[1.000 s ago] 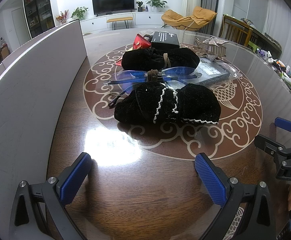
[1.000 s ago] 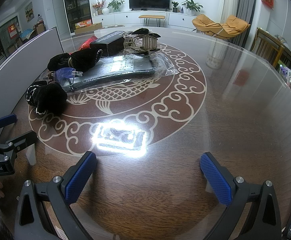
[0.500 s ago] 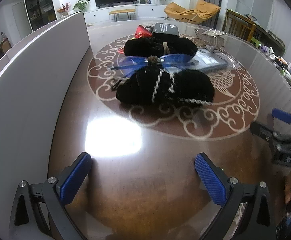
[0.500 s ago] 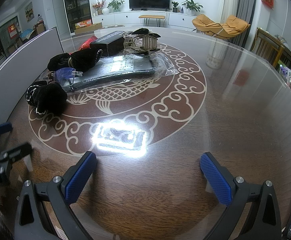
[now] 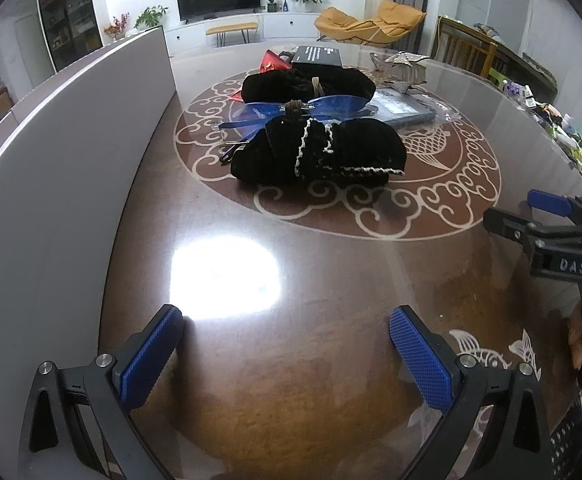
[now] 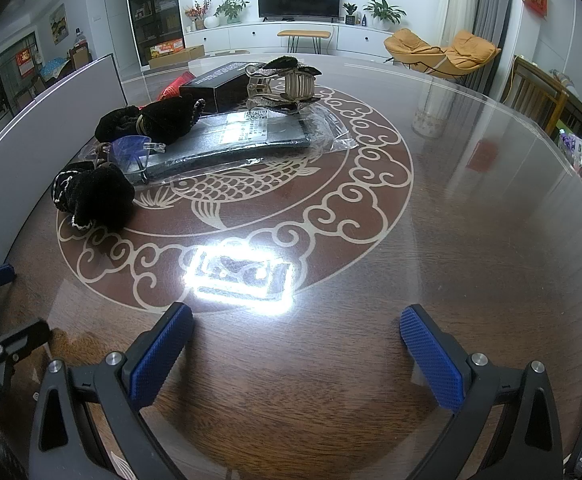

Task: Organize objects
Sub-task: 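Lower the left gripper onto the black velvet pouch and close it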

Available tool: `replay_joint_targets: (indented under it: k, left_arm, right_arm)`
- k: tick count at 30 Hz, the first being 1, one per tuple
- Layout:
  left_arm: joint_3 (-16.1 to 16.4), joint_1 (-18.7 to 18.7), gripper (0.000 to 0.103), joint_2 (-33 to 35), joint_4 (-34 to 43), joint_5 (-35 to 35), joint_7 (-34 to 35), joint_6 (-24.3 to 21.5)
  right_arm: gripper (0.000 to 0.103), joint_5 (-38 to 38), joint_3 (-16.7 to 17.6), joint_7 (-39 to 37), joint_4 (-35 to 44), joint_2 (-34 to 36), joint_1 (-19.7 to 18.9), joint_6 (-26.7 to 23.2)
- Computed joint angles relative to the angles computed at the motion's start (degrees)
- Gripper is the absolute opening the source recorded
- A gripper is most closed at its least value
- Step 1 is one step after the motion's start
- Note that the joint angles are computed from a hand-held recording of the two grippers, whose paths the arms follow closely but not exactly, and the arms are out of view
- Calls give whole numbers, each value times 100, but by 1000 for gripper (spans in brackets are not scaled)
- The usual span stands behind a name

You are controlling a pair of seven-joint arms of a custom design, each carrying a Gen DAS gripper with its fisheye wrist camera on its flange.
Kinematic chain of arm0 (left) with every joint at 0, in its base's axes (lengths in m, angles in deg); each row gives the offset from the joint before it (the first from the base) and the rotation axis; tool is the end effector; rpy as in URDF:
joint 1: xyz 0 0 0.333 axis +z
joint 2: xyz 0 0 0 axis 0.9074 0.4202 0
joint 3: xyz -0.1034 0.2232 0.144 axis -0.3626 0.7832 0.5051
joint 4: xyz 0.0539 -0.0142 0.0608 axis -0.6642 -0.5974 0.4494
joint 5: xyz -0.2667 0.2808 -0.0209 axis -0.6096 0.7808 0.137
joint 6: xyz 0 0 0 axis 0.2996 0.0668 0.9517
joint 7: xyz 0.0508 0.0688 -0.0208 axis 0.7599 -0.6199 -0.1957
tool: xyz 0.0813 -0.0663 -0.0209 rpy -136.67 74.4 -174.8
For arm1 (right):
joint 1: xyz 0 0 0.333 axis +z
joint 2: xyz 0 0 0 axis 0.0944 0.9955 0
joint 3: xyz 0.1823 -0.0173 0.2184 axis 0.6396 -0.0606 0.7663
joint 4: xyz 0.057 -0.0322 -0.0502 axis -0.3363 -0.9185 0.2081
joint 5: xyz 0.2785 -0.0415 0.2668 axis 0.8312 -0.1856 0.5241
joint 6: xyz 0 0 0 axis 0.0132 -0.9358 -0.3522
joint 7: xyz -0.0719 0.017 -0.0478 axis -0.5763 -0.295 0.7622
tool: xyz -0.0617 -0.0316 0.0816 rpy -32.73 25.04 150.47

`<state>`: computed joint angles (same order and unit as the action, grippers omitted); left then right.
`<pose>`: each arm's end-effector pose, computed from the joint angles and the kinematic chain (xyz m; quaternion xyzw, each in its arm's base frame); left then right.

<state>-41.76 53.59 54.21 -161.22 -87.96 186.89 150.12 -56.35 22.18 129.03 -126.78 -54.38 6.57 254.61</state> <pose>0.4941 -0.1910 0.4004 -0.5186 0.8059 -0.2416 0.1520 0.4759 0.0553 0.3988 -0.6601 0.6868 -0.2261 0.2036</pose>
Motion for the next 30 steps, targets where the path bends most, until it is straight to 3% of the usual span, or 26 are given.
replay_joint_targets:
  k: [2, 5, 8, 11, 13, 16, 20, 26, 30]
  left_arm:
    - [16, -13, 103, -46, -45, -58, 70, -1]
    - [-67, 119, 103, -44, 112, 112, -215, -379]
    - [161, -86, 103, 44, 471, -1127, 312, -479]
    - [106, -57, 103, 299, 996, -1460, 232, -400]
    - [12, 0, 103, 670, 1554, -1042, -358, -399]
    - [50, -61, 103, 1385, 2385, 189, -1729, -448]
    - [200, -236, 103, 1993, 2978, 1389, -2601, -1035]
    - [-59, 183, 103, 1392, 1988, 929, -1986, -590]
    - [-66, 243, 103, 1259, 1903, 868, -1736, -558]
  right_arm:
    - [103, 1, 1, -1, 0, 0, -1, 0]
    - [103, 2, 2, -1, -1, 0, -2, 1]
    - [103, 2, 3, -1, -1, 0, -2, 1]
    - [103, 9, -1, -9, -4, -8, 1, -3]
    - [103, 5, 3, -5, -2, -1, -2, 3]
    - [103, 7, 3, -7, -3, -2, -2, 3]
    - [103, 8, 4, -7, -3, -1, -2, 4]
    - [103, 11, 1, -11, -7, -9, -1, 1]
    - [103, 7, 5, -7, -5, -2, -4, 6]
